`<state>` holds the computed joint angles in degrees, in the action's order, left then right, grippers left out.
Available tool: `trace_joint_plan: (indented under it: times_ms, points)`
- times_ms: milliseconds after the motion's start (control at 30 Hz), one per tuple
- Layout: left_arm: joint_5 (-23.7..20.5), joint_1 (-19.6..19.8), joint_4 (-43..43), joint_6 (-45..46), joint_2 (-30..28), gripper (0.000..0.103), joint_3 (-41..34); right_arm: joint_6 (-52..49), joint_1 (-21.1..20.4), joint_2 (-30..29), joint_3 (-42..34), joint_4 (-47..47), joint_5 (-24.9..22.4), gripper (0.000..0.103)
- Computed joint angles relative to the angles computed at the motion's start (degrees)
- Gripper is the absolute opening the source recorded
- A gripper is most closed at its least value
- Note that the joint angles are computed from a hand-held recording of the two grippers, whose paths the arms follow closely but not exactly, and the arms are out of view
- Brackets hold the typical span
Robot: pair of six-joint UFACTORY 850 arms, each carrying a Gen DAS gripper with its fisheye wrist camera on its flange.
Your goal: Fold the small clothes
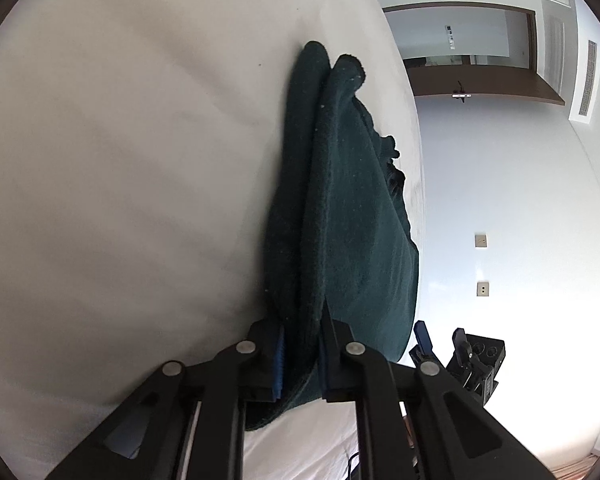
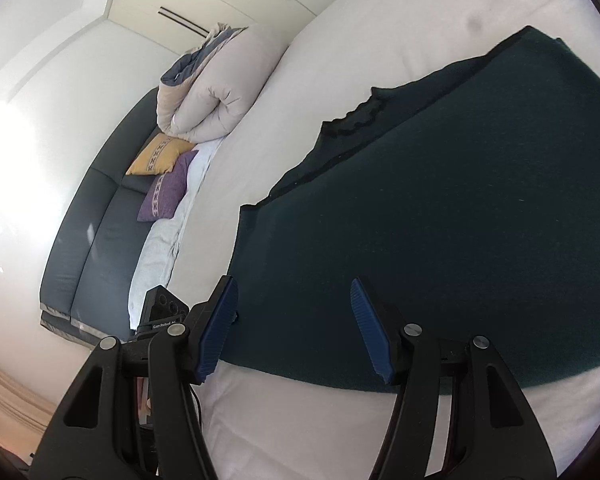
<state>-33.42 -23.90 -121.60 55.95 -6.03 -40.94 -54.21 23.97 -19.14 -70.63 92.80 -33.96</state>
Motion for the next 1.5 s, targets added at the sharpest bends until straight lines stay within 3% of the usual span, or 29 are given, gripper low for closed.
trace_joint_plan:
  times_ms: [133,300,367,533,700,967,1100,1333,1500]
  points:
    - [3.2,-1.3,-3.0,3.2,1.5,0.01,-1.1,3.9,0.8,-5.0,-6.2,-3.8,-2.0,0.058]
    - [9.3,-4.0,1.0,1.9,2.3,0.01,-6.2,8.4,1.0,-10.1,-11.1,-5.9,-2.6,0.061]
    - [12.1,-5.8,6.3,-1.0,1.2,0.01,-10.3,9.2,0.3,-11.6,-11.4,-4.0,-3.6,0.061]
    - [16.1,-10.4,26.8,-15.5,-5.7,0.01,-22.6,1.0,-3.7,-12.5,-7.4,10.4,-12.6,0.066]
    - [15.9,-13.7,40.7,-27.3,-13.4,0.01,-32.5,-1.3,-8.3,-13.9,-5.3,17.9,-22.4,0.071]
    - [13.2,-17.9,50.1,-35.0,-25.0,0.01,-45.0,5.3,-10.8,-20.0,-13.3,13.0,-28.4,0.071]
    - [13.5,-18.7,44.5,-29.9,-27.0,0.017,-45.3,7.5,-11.3,-21.9,-15.9,12.7,-27.9,0.071]
    - [12.6,-19.3,33.3,-19.2,-26.1,0.017,-42.7,12.9,-10.9,-25.6,-23.9,7.6,-24.1,0.071]
    - [12.4,-19.5,25.9,-11.5,-25.1,0.02,-40.0,17.6,-9.4,-28.3,-31.0,-3.2,-20.6,0.067]
